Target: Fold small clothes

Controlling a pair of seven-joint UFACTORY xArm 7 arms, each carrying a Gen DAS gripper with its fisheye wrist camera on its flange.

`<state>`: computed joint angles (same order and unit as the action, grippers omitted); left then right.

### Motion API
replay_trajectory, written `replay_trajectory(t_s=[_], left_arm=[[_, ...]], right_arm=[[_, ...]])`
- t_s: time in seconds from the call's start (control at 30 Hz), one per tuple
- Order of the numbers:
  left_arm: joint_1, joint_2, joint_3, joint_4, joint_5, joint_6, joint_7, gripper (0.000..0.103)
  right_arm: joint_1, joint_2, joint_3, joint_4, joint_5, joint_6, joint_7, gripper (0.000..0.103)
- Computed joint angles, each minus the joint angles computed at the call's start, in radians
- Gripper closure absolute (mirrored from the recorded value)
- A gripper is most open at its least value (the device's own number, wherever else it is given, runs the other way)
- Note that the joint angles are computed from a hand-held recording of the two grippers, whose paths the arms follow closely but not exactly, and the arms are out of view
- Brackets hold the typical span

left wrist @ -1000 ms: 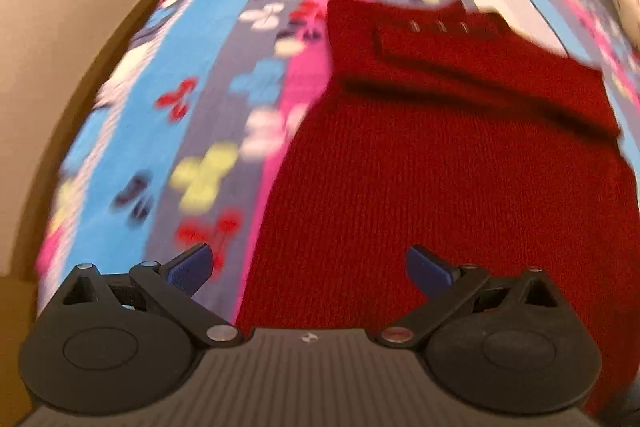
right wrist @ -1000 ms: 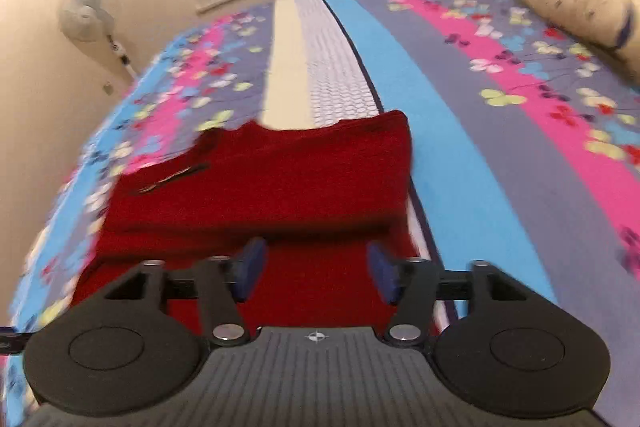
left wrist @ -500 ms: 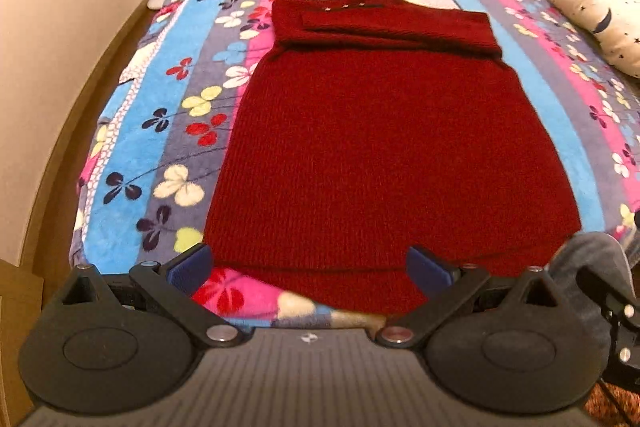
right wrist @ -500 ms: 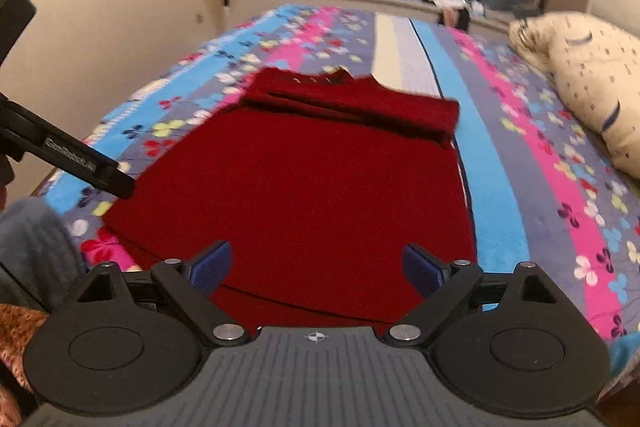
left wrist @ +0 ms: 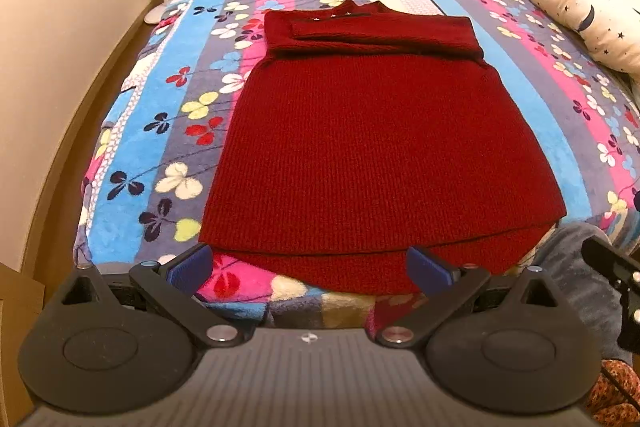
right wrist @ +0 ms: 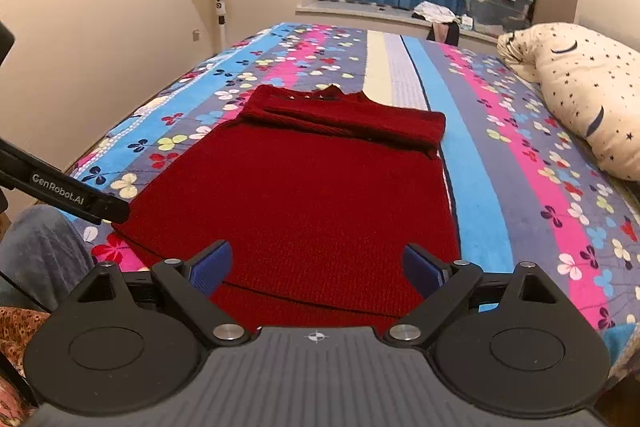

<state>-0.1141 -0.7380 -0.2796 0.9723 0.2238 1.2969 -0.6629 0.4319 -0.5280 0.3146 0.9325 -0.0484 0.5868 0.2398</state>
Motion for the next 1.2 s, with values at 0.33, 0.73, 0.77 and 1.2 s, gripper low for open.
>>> replay_trajectory(t_s=[0.33,0.73,0.77,1.2], left_arm=[[0.000,0.031,0.031,-0.012,-0.015,-0.012,0.025,0.000],[0.002,0.103,0.059,-0.010,-0.021,-0.029,0.050,0.000],[0.002,0.111,0.062,-0.009,-0.022,-0.032,0.052,0.000],[0.105,0.109,0.145,-0.284,0.189,-0.365,0.144,0.000]], right_arm=[[0.002,0.047,-0.008,0.028,0.010,0.039,-0.005,0.010],[-0.001,0.123,-0.018,0.075,0.006,0.077,0.001,0.010],[-0.002,0.131,-0.019,0.080,0.006,0.082,0.003,0.010],[-0.073,0.397,-0.205,0.109,0.292,-0.058,-0.062,0.010]])
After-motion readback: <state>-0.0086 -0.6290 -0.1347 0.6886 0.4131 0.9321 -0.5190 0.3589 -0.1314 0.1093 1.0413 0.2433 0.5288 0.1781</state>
